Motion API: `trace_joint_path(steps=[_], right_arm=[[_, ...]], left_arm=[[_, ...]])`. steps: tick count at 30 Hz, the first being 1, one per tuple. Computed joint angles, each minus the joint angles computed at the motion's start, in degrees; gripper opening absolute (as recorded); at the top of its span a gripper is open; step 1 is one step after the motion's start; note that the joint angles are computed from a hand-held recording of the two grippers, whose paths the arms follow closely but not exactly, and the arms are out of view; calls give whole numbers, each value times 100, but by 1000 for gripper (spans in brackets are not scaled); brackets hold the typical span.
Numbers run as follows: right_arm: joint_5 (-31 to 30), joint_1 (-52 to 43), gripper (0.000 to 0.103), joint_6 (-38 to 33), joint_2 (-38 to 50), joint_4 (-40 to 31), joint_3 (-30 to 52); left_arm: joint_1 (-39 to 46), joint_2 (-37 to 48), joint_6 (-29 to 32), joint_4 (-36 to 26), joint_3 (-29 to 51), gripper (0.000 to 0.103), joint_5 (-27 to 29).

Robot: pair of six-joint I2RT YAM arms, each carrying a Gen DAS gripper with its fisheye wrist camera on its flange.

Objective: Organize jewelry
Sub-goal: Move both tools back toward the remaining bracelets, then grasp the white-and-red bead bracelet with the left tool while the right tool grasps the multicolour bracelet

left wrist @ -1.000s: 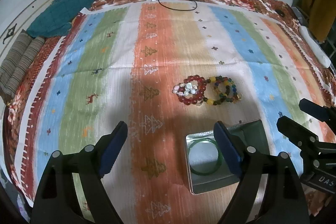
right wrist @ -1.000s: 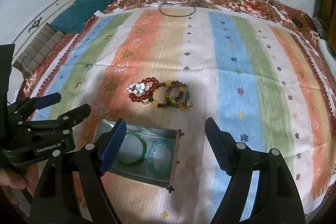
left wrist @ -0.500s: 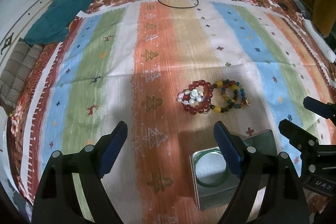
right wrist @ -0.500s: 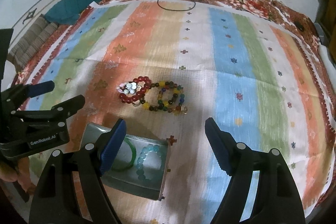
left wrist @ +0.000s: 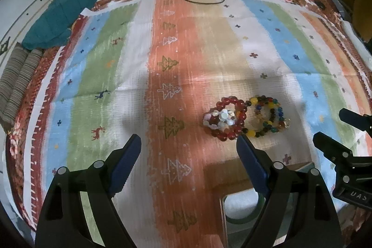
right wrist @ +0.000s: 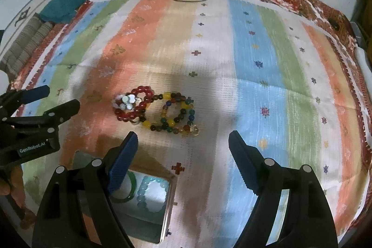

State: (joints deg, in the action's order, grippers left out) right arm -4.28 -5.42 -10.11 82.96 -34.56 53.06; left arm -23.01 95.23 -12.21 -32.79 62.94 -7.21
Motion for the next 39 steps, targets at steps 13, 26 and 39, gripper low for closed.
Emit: trace_joint_path(steps=[13,26,39], right_arm=[[79,-22,80,-8,879,118,374],[162,57,69,-50,1716,145,846],[137,72,53,-83,2311,140,1215]], left_arm=[[169,791,136,130,397,77,445],[263,1502,286,54,859,66,754],[261,2083,427,-64,1234,58,897]])
